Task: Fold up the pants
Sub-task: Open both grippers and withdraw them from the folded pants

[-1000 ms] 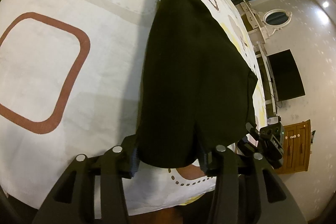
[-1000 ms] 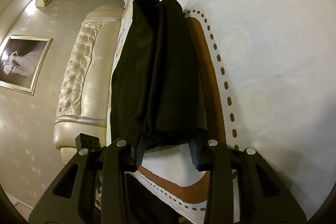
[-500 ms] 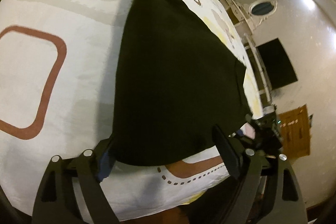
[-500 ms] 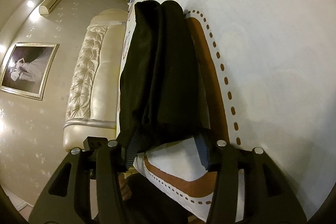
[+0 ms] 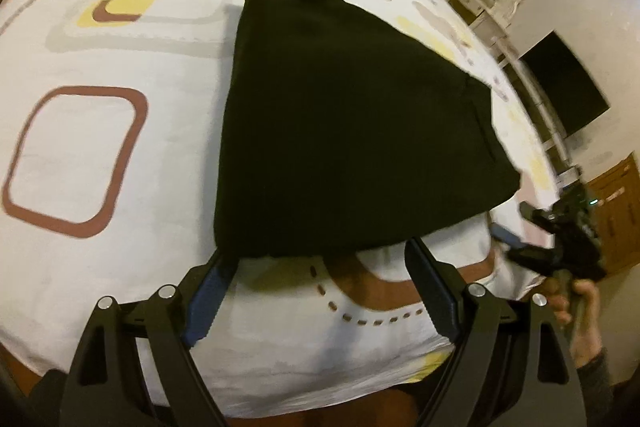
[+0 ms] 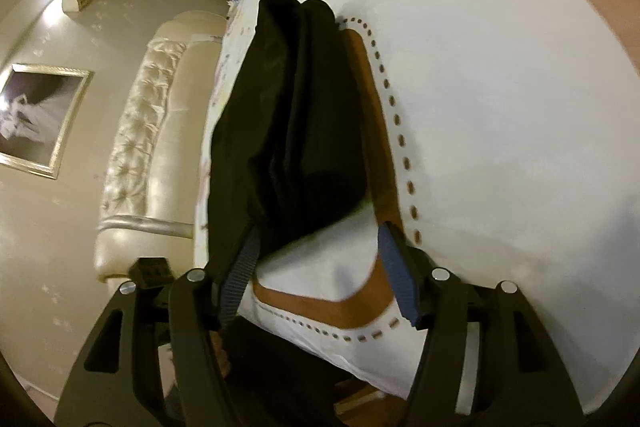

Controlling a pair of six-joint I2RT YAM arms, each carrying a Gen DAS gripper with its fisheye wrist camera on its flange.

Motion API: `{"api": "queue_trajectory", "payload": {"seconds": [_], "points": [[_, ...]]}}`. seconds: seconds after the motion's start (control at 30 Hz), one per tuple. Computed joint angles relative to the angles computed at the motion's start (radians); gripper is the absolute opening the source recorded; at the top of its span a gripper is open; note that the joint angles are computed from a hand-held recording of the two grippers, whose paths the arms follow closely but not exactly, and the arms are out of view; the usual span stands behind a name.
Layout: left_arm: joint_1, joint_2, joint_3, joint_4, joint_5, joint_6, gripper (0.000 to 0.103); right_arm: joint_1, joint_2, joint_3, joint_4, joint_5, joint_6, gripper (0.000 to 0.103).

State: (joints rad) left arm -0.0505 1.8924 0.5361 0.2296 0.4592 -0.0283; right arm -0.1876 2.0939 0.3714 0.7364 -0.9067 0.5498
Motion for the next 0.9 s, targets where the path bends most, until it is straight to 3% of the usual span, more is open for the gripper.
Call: {"api": "queue_trajectory", "payload": {"seconds": [0.13, 0.37, 0.53, 0.63, 0.9], "points": [[-0.071, -0.060, -0.061, 0.044, -0.127, -0.026, 0.084, 0.048, -0.129, -0.058, -0.082, 0.159, -0.056, 0.070], [-0.134, -0.174, -0.139, 0.091, -0.246, -0.088, 0.084, 0.293, -0.432, -0.147, -0.242, 0.615, -0.039, 0.073], [-0.162, -0.269, -0.220, 0.132, -0.321, -0.122, 0.084, 0.483, -0.512, -0.154, -0.309, 0.893, -0.016, 0.075], [-0.172, -0.336, -0.260, 0.136, -0.361, -0.146, 0.084, 0.543, -0.520, -0.169, -0.300, 1.001, -0.022, 0.079], [-0.178, -0.444, -0.327, 0.139, -0.419, -0.155, 0.084, 0.586, -0.489, -0.178, -0.248, 1.069, -0.030, 0.081]]}}
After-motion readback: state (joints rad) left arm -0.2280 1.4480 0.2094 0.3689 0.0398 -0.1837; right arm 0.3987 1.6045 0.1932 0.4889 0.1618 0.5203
